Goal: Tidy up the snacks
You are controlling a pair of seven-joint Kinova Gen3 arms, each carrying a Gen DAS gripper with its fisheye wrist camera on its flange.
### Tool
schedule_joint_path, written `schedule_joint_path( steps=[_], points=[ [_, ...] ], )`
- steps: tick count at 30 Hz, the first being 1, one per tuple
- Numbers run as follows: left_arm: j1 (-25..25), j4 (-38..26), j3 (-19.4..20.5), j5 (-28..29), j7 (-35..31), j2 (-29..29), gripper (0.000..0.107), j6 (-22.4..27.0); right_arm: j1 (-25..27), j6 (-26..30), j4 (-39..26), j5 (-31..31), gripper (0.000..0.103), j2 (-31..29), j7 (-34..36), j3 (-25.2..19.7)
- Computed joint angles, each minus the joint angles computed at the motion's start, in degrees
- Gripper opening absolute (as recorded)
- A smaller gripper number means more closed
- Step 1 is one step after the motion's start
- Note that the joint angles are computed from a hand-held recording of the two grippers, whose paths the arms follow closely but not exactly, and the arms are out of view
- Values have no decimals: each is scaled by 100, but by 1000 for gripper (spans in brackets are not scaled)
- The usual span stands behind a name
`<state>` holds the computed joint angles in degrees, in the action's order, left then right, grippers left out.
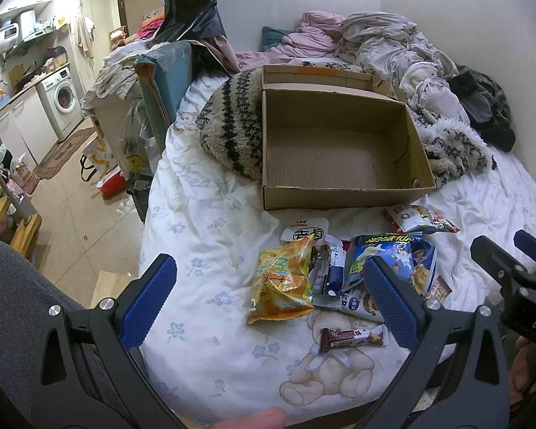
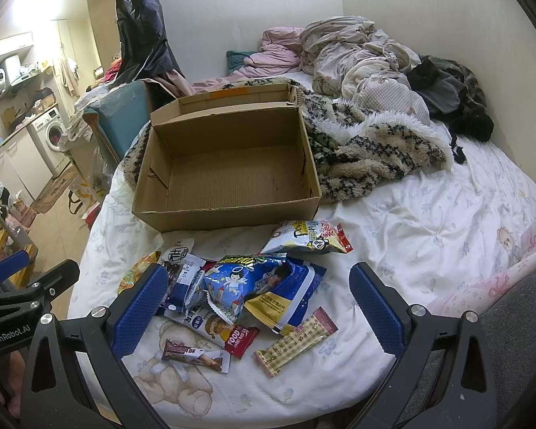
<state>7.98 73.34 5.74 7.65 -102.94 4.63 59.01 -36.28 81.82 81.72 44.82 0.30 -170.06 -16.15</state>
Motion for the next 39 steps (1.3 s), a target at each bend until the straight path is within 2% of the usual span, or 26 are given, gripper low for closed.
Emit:
schedule_joint_path(
  steps=[39],
  points=[
    [-18, 10, -9, 5, -88, -31, 103, -60, -51, 4, -18, 20, 103, 43, 5, 21]
  ],
)
